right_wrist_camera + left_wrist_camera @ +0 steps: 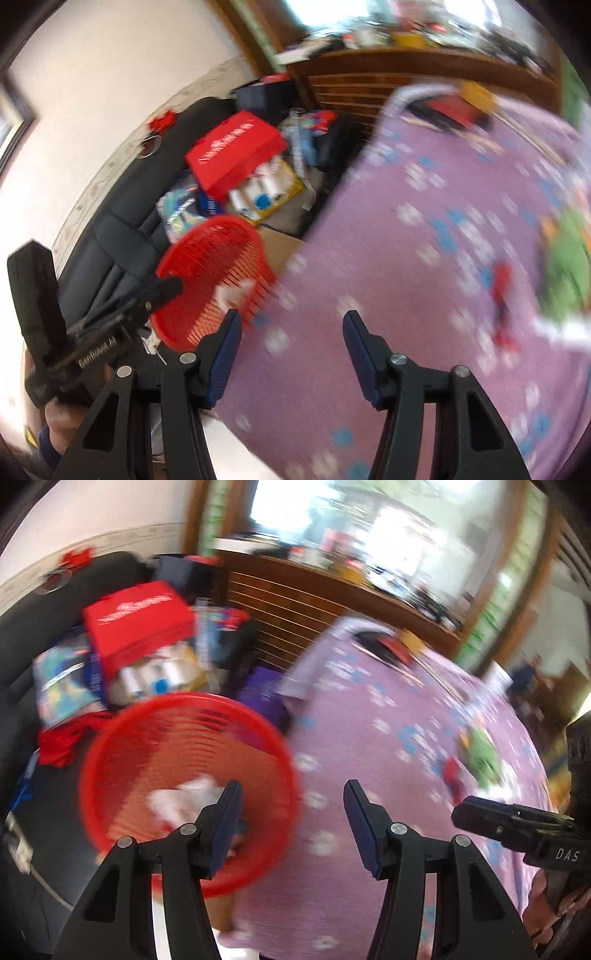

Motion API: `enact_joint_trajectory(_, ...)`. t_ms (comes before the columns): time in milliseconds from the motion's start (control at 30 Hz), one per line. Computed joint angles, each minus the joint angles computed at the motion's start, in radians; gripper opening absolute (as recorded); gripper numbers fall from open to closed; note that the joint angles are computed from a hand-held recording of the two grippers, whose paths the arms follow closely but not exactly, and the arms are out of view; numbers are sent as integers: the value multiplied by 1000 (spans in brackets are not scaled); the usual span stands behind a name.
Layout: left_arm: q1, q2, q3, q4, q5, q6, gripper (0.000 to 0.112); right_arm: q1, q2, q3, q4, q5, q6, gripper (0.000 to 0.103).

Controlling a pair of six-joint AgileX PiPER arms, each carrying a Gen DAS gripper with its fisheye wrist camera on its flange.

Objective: Collect trash
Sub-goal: 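Grasp the pink-and-red wrapper with the left gripper while the right gripper grasps a white medicine box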

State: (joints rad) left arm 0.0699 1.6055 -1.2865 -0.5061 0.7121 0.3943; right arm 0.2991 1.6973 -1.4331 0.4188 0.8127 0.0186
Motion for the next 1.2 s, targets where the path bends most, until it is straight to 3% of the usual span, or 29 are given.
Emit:
enact_joint_trajectory(167,-156,53,-35,-19,29,19,55,-105,-210,252,-39,-34,77,61)
enact_joint_trajectory(433,-350,166,-172,-5,94,-101,57,-426,-433,419,9,66,2,61)
enact_joint_trajectory(667,-470,364,-441,93,188,-312,61,-738,-435,381,117,190,-203,61)
enact_joint_trajectory(867,-533,586,-758,201,297,-482,61,-871,-399,380,188,253,-332,61)
enact_joint_trajectory(933,-558,681,-908,250,367,-528,61,-914,-376,363,204,267,-354,61)
enact_joint_trajectory(1100,-602,844,-1172,320,479,-552,38,-979,-293,278,234,287,-373,61)
enact_joint_trajectory(1200,-614,843,-1155,336,447,-551,31,-976,-209,200,232,289,-348,61)
